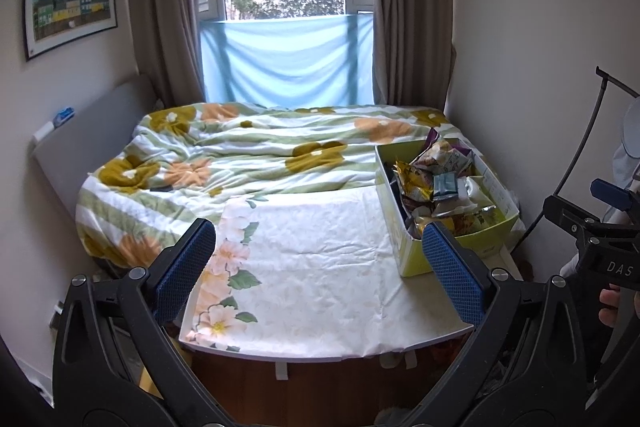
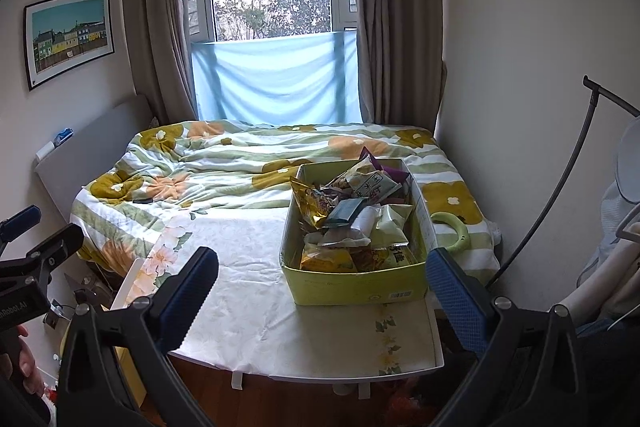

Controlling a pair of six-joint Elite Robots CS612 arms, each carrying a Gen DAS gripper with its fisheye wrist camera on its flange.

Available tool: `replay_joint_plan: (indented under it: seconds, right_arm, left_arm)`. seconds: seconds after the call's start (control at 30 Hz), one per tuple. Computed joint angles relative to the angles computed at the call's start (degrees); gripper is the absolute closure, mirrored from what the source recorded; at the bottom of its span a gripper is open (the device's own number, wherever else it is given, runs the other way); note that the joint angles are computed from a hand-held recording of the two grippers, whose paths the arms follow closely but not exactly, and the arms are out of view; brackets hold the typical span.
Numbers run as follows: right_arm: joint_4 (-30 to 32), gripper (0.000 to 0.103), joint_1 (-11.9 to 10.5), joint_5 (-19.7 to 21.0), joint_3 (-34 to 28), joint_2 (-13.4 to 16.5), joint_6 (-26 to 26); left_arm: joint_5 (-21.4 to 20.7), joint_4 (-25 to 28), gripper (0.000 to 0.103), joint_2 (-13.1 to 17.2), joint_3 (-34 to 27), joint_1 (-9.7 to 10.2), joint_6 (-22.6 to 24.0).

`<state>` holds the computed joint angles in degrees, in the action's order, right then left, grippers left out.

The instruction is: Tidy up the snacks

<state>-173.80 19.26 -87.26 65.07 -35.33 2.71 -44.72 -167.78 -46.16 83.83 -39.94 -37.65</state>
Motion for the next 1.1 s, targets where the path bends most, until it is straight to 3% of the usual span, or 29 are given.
replay_joint_plan:
  seconds: [1.1]
  right_arm:
    - [1.2,0.0,-0.1,-1.0,-0.3,0.5,-0.2]
  left_arm:
    - [-1.3,-0.3,0.001,0.7,-1.0,0.33,0.3]
